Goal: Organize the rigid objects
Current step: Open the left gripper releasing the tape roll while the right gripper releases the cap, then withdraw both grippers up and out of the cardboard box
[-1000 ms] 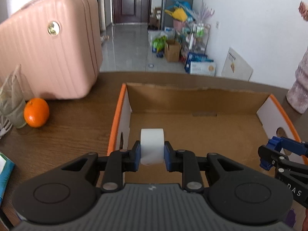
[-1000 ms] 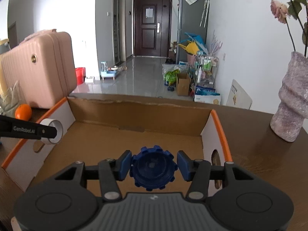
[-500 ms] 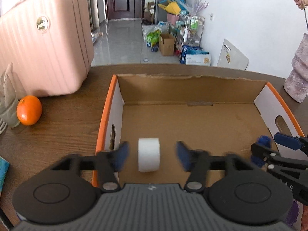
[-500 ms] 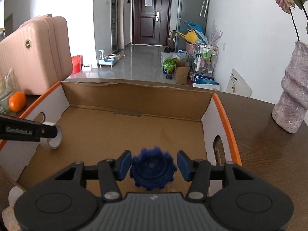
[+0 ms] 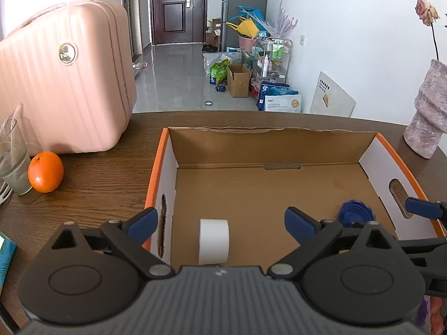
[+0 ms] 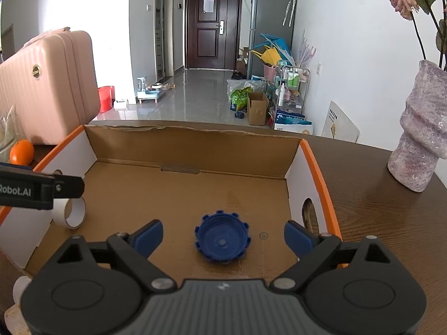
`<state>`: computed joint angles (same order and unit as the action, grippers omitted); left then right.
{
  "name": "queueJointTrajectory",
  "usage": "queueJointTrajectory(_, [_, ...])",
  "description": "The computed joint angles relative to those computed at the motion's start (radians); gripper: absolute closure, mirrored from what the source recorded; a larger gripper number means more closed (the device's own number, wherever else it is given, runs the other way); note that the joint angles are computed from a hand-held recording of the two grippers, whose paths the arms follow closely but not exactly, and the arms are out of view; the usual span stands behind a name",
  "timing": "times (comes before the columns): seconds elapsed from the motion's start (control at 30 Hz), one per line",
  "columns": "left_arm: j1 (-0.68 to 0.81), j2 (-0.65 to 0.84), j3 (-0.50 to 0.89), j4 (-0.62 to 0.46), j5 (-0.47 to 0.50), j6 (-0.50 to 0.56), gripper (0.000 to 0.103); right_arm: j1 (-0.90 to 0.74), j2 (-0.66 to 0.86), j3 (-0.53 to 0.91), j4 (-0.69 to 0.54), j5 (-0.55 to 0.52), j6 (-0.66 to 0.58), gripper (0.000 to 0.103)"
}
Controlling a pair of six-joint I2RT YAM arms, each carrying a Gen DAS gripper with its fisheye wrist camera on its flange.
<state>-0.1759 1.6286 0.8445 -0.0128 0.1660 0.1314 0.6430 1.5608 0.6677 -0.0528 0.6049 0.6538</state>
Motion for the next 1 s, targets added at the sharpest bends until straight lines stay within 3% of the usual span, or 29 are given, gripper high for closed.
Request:
queueJointTrajectory(0.33, [0.027,-0.15,-0.111,0.047,0.048,-0.009,0.0,0.084,-0.091,-0.027,-0.066,0.075,0.053,0.0])
queueJointTrajectory(0.57, [0.103,-0.379,-0.263,0.063,0.112,-0.001,0.0,0.262,-0.222,-0.058,-0.21,0.217,0.199,0.0])
queueJointTrajectory(0.83, [0.238,-0.669,-0.402,-0.06,0.217,0.038,0.0,0.526,-0.269,-0.018,-0.513,0.391,0.532,0.0])
queueJointTrajectory(1.0, [0.394,-0.862,-0.459,-0.195,0.355,0.101,0.0,0.713,-0.18,0.069,-0.79,0.464,0.868,0.0])
